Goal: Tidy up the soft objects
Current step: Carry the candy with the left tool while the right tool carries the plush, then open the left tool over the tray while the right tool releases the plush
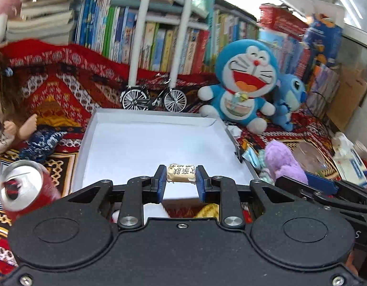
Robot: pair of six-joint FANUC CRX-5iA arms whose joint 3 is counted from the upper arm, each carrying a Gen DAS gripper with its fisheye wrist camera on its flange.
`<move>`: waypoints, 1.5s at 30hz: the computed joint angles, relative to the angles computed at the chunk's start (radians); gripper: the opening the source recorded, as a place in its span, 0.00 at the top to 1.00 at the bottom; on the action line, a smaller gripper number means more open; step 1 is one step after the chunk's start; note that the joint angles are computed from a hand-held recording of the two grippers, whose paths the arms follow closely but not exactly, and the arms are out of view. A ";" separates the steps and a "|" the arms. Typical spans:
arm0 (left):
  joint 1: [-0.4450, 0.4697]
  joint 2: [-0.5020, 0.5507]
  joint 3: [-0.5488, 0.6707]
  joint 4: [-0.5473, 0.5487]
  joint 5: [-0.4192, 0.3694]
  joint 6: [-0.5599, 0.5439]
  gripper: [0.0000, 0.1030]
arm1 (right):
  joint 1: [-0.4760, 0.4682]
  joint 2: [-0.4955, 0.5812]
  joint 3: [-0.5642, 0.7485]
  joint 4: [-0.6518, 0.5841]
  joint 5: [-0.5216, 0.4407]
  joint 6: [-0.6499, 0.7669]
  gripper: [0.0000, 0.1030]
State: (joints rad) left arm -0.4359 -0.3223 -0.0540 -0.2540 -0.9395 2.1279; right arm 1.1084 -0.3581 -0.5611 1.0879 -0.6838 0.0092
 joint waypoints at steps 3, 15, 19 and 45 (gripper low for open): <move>0.005 0.073 0.057 -0.026 -0.020 0.018 0.76 | -0.049 0.044 0.061 -0.122 0.059 0.131 0.40; 0.053 0.221 0.118 -0.015 -0.068 0.016 0.76 | -0.129 0.214 0.240 -0.480 0.098 0.426 0.40; 0.056 0.229 0.113 -0.011 -0.077 -0.002 0.76 | -0.124 0.244 0.267 -0.493 0.057 0.456 0.40; 0.043 0.221 0.080 -0.029 -0.061 0.004 0.64 | -0.095 0.262 0.237 -0.391 0.022 0.413 0.24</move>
State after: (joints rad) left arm -0.3929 -0.1018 0.0258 -0.2834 -1.0002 2.1319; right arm 1.0133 -0.0960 -0.3241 0.6967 -0.6615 0.4227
